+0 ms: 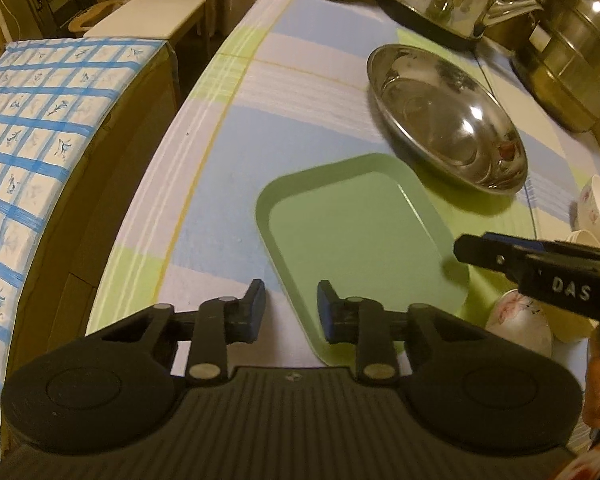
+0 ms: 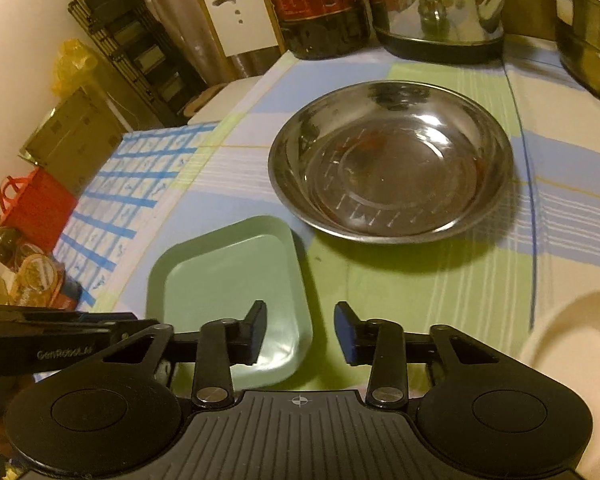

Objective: Organize plates and bowls
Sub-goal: 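Move the right gripper to the green square plate and grasp its rim, then carry the green square plate with the right gripper into the steel plate, release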

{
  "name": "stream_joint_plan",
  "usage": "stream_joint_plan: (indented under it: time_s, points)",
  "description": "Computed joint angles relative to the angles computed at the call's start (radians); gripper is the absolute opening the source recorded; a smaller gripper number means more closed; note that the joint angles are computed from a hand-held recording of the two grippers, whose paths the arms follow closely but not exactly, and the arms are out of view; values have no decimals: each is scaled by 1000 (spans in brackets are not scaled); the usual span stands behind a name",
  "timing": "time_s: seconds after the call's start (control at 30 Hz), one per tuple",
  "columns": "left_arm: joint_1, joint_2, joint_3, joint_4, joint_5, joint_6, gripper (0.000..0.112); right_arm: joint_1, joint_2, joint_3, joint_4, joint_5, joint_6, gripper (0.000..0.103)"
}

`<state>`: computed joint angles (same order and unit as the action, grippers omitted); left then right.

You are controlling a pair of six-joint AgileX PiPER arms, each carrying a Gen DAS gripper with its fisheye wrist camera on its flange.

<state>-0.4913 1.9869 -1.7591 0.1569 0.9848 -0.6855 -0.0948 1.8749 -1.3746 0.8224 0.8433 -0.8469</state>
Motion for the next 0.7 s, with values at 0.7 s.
stream_joint_plan:
  time_s: [0.7]
  points:
    - [48, 12, -27, -14, 5, 72, 9, 80, 20, -35, -75, -24, 75, 6]
